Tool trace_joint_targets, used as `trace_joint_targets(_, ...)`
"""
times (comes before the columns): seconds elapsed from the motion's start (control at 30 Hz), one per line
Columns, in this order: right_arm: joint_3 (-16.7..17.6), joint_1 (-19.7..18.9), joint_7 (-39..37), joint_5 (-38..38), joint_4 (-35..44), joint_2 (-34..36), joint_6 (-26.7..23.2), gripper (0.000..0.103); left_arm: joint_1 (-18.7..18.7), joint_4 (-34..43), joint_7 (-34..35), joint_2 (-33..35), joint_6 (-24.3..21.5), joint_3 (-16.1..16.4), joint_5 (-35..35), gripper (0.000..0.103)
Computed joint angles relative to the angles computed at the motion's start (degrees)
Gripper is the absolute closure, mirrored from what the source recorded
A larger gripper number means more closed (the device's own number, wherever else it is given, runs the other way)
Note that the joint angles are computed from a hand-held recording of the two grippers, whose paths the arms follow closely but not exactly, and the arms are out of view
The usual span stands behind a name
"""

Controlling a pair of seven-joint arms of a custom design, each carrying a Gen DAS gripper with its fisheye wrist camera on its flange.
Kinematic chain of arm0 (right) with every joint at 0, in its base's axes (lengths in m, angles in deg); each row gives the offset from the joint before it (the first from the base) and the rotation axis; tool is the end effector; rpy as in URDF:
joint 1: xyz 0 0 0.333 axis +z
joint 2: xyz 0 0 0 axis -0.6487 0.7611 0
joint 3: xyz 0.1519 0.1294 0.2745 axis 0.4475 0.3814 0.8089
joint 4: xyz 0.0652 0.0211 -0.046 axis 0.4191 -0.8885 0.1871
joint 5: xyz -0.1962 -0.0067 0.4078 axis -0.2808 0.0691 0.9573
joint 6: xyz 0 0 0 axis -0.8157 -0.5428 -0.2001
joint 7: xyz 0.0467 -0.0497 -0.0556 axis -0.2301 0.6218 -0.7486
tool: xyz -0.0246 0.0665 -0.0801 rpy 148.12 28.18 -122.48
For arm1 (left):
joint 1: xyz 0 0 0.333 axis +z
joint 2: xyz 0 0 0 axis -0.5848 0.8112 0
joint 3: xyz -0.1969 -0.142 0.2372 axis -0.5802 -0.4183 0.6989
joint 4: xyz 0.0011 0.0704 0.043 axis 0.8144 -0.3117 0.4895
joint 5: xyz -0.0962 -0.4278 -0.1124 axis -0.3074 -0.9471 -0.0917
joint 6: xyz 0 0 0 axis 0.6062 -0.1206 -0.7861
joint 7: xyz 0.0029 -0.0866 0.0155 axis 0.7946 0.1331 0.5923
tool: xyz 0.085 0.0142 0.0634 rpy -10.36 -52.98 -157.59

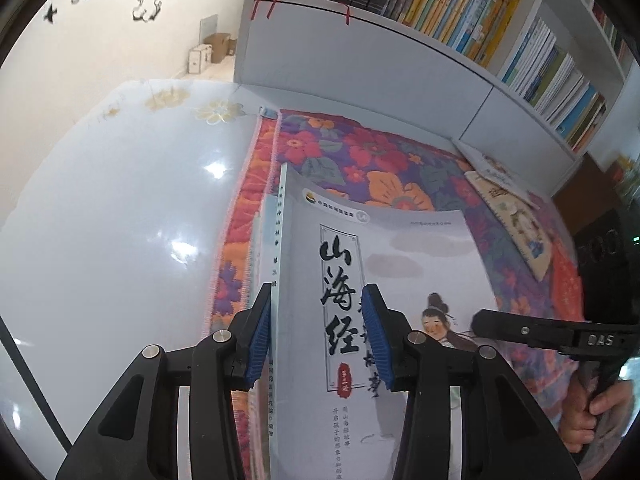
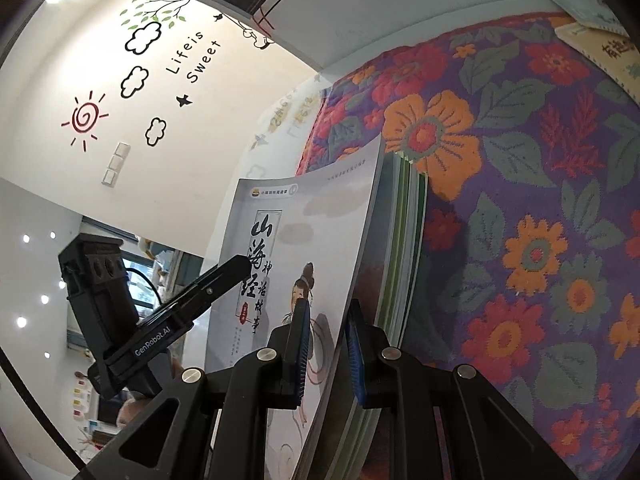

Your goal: Organize books

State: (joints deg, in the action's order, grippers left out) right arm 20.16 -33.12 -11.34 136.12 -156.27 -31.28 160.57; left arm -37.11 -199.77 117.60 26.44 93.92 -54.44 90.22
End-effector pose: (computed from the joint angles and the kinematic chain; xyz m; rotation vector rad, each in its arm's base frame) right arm 0.6236 0.1568 0.4746 -2.0408 1.2155 0.6298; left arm 0.5103 -0.1249 0.4849 -2.2214 1.5040 -0.7839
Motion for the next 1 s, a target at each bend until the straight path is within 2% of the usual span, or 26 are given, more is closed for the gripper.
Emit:
trace_joint_targets(0.07,0.12,0.27,-0.31,-0.80,-0.48,-0.45,1.29,0.085,1.72,0.47,-2.42,-0.15,-1.74,-1.53,2.92,0.061)
trace_joint_targets(0.23,0.21,1.24,-1.02,-3.34,-2.10,-2.40,4.31,0.085,0.44,-0.42,-1.35,-0.53,-1.55,0.09,1.14,0.061)
trace_joint_targets(0.83,-0.15,2.26,0.00,-3.91,-3.30,-3.43,5.96,0.085,-0.25,-1.63,-2.54,-3.34,-4.69,-0.69,1.05,0.060)
trace_joint_targets(0.93,-0.29,2.13,0.74,-3.69,-2.78,-2.95,5.32,0.085,3.28,-1.00,-8.19,-5.04,-7.44,-4.71,7.55,0.059)
trace_joint_targets(1.0,-0.32,2.03,0.97,-4.00,-2.88,-3.11,5.83,0.085,3.79,-0.57,-10.37,-5.92,-8.82,-5.56,10.36,0.059)
